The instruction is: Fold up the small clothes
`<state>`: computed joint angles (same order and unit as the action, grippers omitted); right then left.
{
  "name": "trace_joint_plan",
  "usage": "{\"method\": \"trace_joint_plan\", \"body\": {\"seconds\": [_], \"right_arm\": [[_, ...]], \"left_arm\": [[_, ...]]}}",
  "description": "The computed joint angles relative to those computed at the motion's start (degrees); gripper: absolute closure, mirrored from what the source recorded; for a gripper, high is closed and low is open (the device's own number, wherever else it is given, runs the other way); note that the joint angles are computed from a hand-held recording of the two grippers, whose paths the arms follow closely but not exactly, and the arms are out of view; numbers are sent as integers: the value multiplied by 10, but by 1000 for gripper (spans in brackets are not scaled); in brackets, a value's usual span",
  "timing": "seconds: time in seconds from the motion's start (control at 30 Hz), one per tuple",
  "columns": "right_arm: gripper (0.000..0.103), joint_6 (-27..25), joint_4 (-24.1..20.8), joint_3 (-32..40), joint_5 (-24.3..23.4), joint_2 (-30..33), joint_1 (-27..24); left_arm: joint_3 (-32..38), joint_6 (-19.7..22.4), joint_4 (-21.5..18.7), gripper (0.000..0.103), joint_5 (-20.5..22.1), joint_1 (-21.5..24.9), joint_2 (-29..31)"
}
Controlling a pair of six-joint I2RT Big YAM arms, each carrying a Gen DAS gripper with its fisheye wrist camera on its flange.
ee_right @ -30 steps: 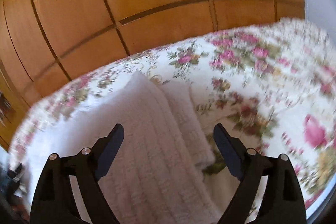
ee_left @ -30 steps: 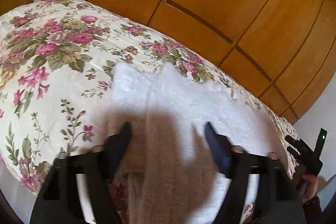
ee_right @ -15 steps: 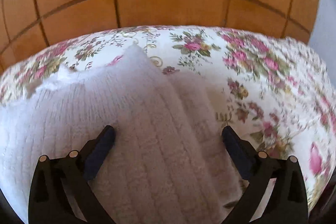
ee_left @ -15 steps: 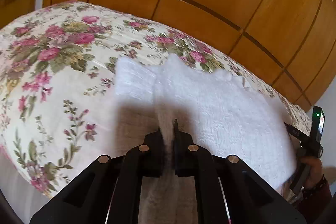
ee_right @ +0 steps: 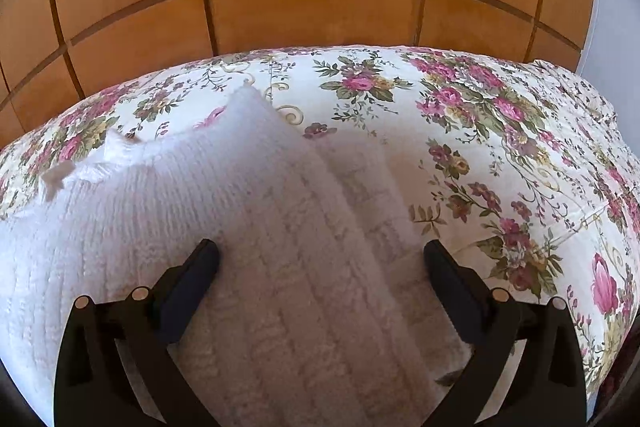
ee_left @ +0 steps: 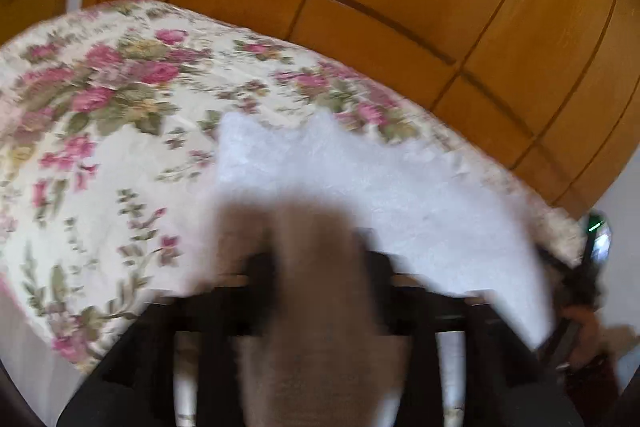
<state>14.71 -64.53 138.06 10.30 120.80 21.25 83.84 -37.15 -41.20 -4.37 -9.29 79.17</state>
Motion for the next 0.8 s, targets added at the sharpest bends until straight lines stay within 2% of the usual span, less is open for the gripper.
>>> {"method": "trace_joint_plan", "body": {"seconds": [0.07, 0.13, 0.2, 0.4, 0.47, 0.5, 0.53, 0.6, 0.67, 0.7, 0.8], "right_arm": [[2, 0, 8, -8, 3, -4, 1], [2, 0, 10, -11, 3, -5, 1], [2, 0, 13, -13, 2, -6, 1], [2, 2, 28, -29, -5, -14, -1], [2, 3, 31, -31, -8, -14, -2], [2, 4, 31, -31, -9, -14, -2], [2, 5, 32, -32, -11, -14, -2], [2, 7, 31, -30, -14, -13, -3], [2, 7, 33, -31, -14, -13, -3], [2, 7, 32, -29, -13, -12, -3], [2, 5, 35, -31, -10, -12, -2]], "left_arm": [[12, -3, 9, 38, -6, 2, 3], [46, 15, -9, 36, -13, 5, 23], [101, 27, -59, 36, 12, 16, 63], [189, 30, -109, 36, 64, 36, 143], [212, 34, -133, 53, 55, 35, 163], [226, 37, -148, 83, 41, 33, 173], [233, 35, -159, 98, 26, 31, 177], [205, 12, -122, 98, 8, 33, 156], [182, -4, -95, 98, -29, 33, 135], [173, -11, -91, 98, -43, 35, 129], [168, -16, -113, 98, -21, 43, 141]]}}
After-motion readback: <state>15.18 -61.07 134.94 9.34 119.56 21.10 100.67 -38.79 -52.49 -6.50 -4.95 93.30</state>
